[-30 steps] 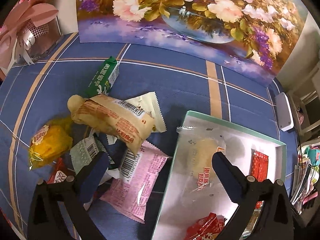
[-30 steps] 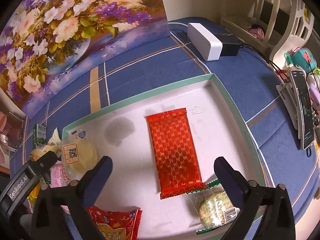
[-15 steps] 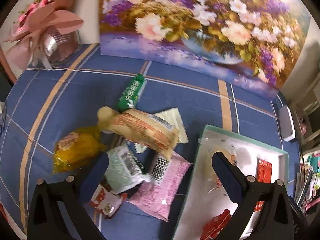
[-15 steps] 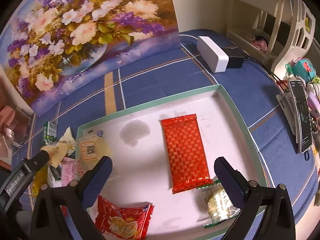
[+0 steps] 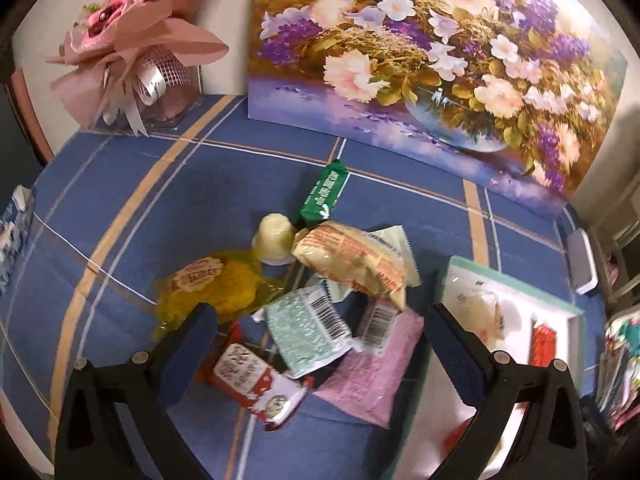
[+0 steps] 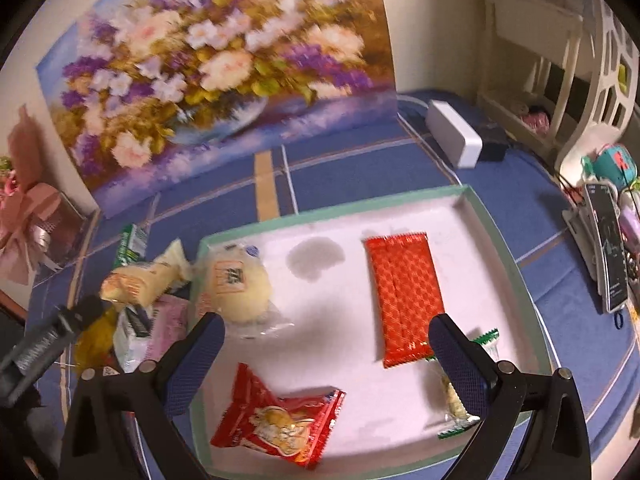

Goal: Organize snacks
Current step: 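Withdraw both tools from the tray back toward the snack pile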

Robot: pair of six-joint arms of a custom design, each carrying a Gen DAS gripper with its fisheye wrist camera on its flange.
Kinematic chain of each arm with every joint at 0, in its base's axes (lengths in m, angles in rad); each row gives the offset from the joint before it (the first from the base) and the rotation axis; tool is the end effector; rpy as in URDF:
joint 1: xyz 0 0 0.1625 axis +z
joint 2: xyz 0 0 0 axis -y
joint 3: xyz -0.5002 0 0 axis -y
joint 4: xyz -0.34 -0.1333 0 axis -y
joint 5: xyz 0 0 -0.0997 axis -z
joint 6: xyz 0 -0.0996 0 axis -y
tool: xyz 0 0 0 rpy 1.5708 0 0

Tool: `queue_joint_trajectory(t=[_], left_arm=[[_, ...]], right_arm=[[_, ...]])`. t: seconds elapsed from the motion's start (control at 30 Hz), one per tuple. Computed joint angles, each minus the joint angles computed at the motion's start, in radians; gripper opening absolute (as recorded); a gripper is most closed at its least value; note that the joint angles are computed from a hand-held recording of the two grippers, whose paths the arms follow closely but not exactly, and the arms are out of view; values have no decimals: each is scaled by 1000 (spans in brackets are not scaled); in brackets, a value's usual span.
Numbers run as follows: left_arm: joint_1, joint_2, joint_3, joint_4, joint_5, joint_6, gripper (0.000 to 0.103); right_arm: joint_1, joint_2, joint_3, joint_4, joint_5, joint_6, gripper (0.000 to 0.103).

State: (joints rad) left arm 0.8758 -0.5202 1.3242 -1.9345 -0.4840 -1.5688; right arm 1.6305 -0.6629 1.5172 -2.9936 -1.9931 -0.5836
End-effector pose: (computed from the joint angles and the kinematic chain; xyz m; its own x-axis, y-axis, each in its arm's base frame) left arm -0.3040 -0.7105 0.0819 -0.5795 -0.6936 -0.4278 -0.1146 0.5891 -0.7999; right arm 0.1371 -0.7436 0.1910 -0.7431 -0.3251 0.5849 -0.5509 0.7934 -0.2589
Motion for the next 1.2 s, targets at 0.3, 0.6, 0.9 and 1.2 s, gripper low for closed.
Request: queue_joint_trajectory(t=[0.3,0.6,0.9,1.2], left_arm=[[-24,-40,38,190,19,-160,103],[-51,-108,90,417,-15,-406,103],[-69,-208,213,438,-84,-596,103],[-72,-261,287,395,-96,-648,103]], right_arm=[[17,-17,68,-46,-4,-36,103],[49,-40,158,-62,-11,-59,103],[90,-59,224,-65,16,-67,103],[116,-50,230,-1,60,-18,103]])
